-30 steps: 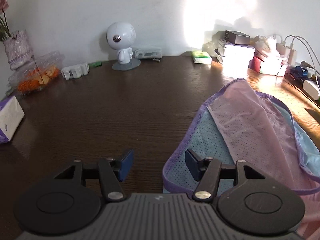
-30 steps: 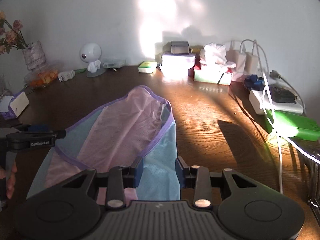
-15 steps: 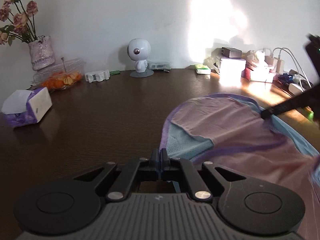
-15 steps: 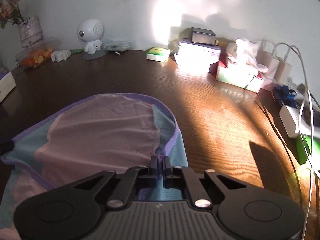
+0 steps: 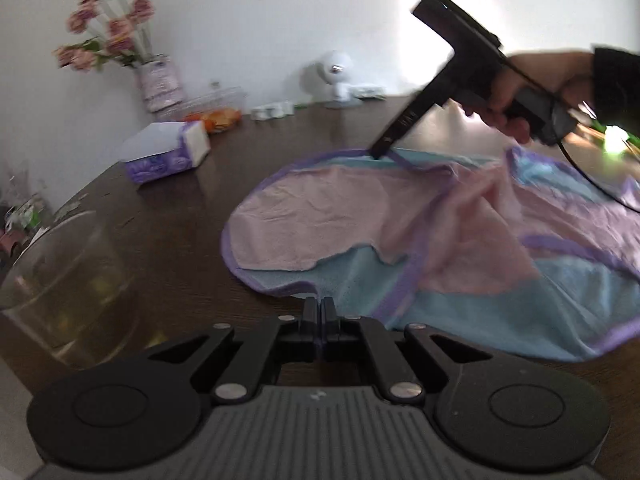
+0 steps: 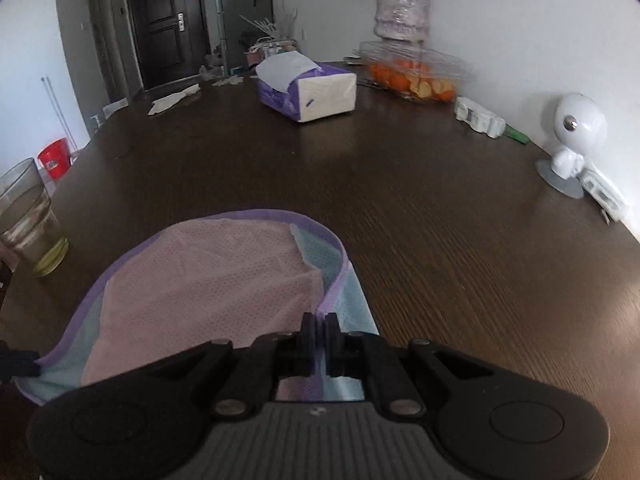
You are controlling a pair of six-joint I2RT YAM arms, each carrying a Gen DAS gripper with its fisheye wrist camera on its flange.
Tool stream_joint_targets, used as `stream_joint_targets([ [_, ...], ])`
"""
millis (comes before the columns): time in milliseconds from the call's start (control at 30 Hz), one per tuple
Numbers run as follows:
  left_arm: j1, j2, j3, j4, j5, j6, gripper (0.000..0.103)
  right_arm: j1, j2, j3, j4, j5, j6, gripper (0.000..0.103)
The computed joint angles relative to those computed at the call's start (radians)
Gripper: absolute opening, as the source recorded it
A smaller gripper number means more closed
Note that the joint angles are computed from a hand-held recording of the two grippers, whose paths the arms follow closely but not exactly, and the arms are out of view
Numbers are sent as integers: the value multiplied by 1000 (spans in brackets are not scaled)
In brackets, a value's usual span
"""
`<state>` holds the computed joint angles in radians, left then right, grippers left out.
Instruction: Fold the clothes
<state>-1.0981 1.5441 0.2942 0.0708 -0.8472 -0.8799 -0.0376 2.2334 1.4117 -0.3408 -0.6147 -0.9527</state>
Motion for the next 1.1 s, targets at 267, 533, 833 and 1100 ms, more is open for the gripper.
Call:
stream_joint_targets([
  [267,55,-130,-115,261,128,226,48,-11,-139,-202,236,62,182,36],
  [533,243,-115,-181,423,428,349,41,-33,-147,-282,306,144,185,4],
  [833,266,-221,-216,400,455,353,45,-273,-577,-712,357,-30,184,35],
  [1100,321,-251,-228,381,484,425,11,-682,-869,-1096,200,-34,-215,37],
])
